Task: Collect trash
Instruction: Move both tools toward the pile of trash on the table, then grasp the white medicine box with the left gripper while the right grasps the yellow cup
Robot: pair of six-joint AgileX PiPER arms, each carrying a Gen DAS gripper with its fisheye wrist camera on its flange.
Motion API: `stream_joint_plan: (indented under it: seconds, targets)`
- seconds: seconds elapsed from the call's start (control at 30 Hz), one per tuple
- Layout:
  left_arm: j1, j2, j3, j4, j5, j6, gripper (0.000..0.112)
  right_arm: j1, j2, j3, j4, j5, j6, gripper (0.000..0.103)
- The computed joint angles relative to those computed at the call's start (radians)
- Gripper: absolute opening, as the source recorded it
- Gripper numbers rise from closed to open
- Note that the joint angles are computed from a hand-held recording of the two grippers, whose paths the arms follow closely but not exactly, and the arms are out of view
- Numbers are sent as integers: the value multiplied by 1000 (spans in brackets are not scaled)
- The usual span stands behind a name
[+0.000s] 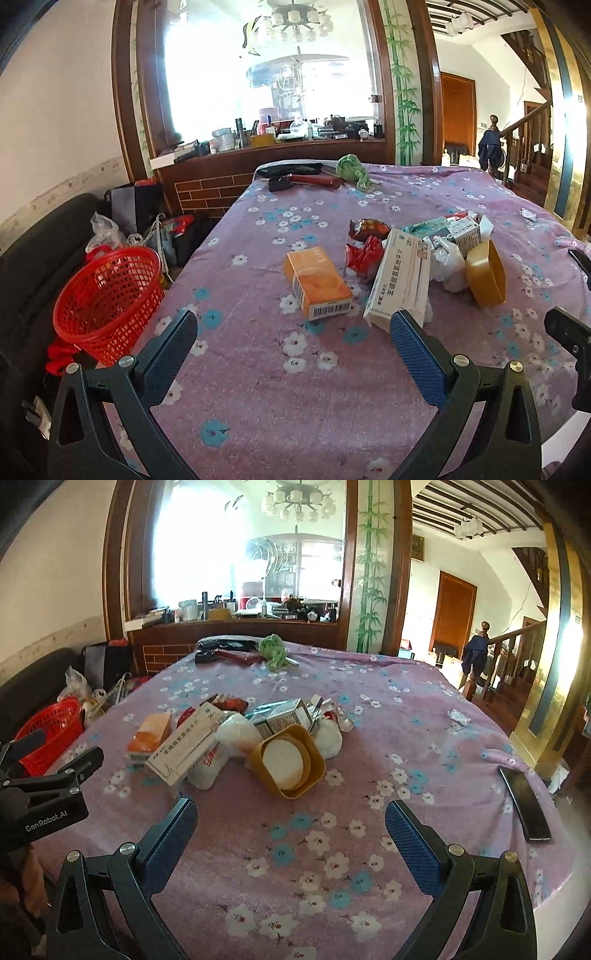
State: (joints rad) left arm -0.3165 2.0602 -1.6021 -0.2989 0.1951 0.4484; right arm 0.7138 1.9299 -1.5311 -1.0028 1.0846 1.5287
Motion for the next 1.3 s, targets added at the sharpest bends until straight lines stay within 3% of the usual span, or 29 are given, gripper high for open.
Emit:
stream_joint_plan:
  seconds: [0.97,1.2,1.3]
  targets:
    - [4,19,-31,-32,50,39,103,-20,28,-18,48,-16,-35,103]
    - [14,60,-134,-148,179,164,103,-43,-3,36,44,-80,-20,93]
    - [19,119,-264,-189,329,203,103,-61,-28,74,43,-138,-18,75]
